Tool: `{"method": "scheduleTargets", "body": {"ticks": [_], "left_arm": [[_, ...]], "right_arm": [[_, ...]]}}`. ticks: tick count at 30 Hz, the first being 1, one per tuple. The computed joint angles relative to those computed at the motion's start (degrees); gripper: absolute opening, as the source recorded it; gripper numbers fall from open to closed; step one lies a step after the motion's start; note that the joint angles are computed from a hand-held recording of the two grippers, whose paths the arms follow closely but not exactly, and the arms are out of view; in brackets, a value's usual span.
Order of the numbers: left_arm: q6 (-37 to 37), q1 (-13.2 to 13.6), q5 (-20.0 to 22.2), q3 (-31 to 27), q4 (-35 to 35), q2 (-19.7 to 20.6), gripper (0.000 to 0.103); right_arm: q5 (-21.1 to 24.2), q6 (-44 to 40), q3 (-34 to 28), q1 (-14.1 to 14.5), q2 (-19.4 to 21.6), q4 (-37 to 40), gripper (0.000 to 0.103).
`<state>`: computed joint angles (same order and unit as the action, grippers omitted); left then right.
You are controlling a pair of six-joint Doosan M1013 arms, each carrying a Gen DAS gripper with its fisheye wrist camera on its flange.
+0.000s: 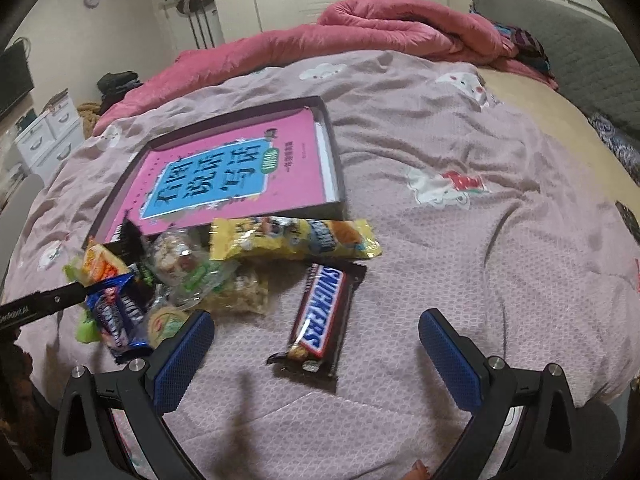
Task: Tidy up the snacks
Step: 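Close the right tool on the Snickers bar while the left tool grasps the green bun package, then lift the Snickers bar with the right tool while the left tool carries the green package over the tray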
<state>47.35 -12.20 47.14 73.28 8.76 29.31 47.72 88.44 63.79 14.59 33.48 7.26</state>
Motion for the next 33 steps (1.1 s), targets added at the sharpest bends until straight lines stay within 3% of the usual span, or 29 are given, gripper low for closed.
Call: {"method": "scheduleTargets", "body": {"ticks": [2,6,11,17,23,33], "left_arm": [[1.3,0.2,0.2,-0.3,-1.4,0.3,0.079],[1.7,0.2,0.1,-0.4,-1.7,0.6,0.077],[3.0,0.0,-0.2,-0.5,-1.8,0.6,0.064],[4.4,0.4,0.1,-0.9,-4.4,1.2,0.055],[4.9,0.7,-1.3,-0.2,-6.1,0.9,0.051],[6.5,1.1,-3.0,1.1,-8.8,0.0,0.046]], "right_arm": [[-0.1,0.7,-0.3,-0.1,0.3,-0.1,0.099],[-0.1,1.9,-1.1,0.0,1.0,-1.9,0.084],[2.0,0.0,-2.3,0.1,2.0,-1.6,0.056],[4.3,-2.2,-2.9,-0.2,2.8,1.0,0.034],[3.2,-3.7,-1.8,-0.5,2.0,2.9,0.029],[2.9,-3.6,-0.3,-1.8,0.5,6.7,0.028]]}}
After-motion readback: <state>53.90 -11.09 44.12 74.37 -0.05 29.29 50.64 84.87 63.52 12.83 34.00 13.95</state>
